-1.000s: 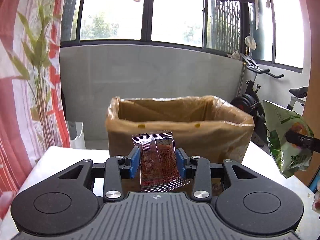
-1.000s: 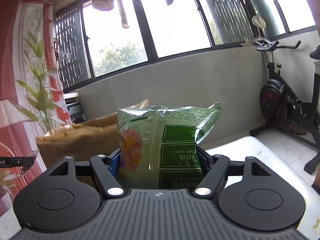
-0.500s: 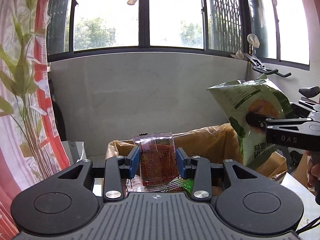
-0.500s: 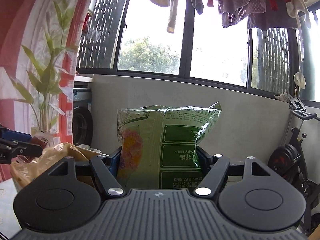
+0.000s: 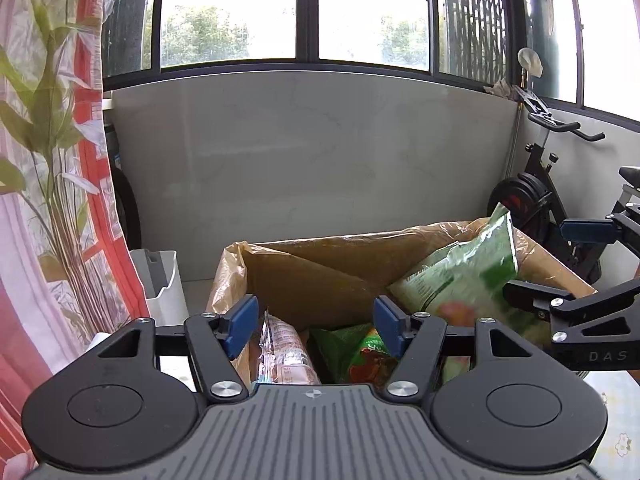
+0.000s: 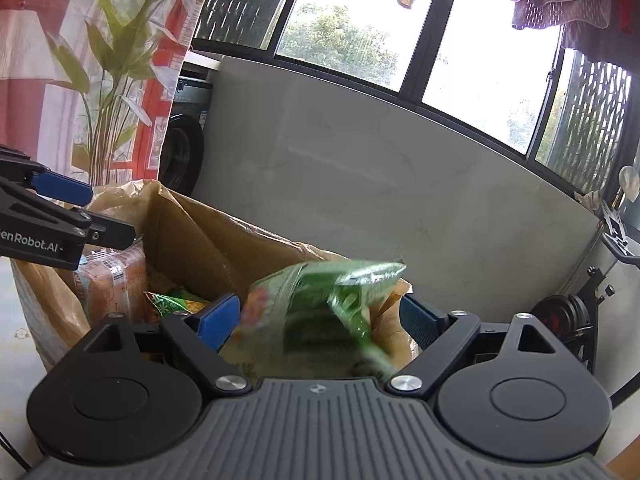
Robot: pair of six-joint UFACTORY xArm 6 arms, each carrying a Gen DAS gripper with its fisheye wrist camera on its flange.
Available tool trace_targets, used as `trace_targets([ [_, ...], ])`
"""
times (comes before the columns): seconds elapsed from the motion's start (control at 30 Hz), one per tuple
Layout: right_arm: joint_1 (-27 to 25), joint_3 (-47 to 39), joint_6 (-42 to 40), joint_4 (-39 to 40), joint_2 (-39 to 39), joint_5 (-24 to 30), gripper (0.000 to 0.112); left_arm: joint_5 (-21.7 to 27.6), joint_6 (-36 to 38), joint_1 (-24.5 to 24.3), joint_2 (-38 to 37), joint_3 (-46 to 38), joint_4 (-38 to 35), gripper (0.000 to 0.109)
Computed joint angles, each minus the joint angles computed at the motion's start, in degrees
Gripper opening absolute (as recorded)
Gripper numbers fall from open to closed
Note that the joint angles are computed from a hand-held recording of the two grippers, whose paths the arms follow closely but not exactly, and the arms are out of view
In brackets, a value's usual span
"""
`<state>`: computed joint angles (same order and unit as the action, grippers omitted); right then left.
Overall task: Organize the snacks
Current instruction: 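Carry the red packet and cracker bag over the box and open both tools, then grasp the yellow-orange packet with the right tool while left tool grasps white-blue packet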
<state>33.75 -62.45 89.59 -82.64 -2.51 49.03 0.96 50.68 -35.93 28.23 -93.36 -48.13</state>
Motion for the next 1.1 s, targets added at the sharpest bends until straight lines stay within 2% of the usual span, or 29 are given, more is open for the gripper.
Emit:
trace_targets([
  [0.1, -0.84, 2.34, 4.53, -1.26, -3.01, -3.46, 0.086, 0.15, 2.44, -0.08, -1.40, 1.10, -3.08, 0.066],
  [0.2, -1.71, 3.65, 7.87, -0.36, -4.74, -5.83, 0.065, 0.19, 6.27, -0.13, -2.84, 2.22, -6.84, 0.066],
  [0.33, -1.33, 5.12, 9.64, 0.33, -6.10, -5.75, 0.050, 0.79, 11.48, -0.14, -4.65, 3.70, -12.05, 0.066],
  [0.47, 0.76, 6.98, 13.08, -1.29, -7.87, -3.21, 0.050, 2.20, 17.41, 0.29, -7.30, 6.07, -19.30, 0.066],
  [0.6, 4.20, 10.94, 21.10, -4.99, -10.99, 0.05, 0.050, 3.62, 27.66, 0.74, -10.89, 9.96, -29.91, 0.066],
  [0.7, 7.71, 14.81, 26.54, -8.27, -13.47, 2.24, 0.051, 4.68, 38.72, 1.28, -14.00, 13.38, -41.38, 0.066],
  [0.9, 14.58, 21.25, 30.24, -9.86, -15.67, 7.04, 0.051, 6.61, 49.60, 2.45, -19.01, 21.43, -53.95, 0.066],
  [1.0, 16.29, 23.96, 32.75, -8.48, -15.43, 6.20, 0.052, 7.04, 52.30, 2.66, -20.05, 24.50, -56.97, 0.066],
  [1.1, 16.93, 26.31, 34.08, -5.65, -14.03, 2.37, 0.053, 6.75, 52.44, 2.47, -20.45, 27.38, -57.67, 0.066],
])
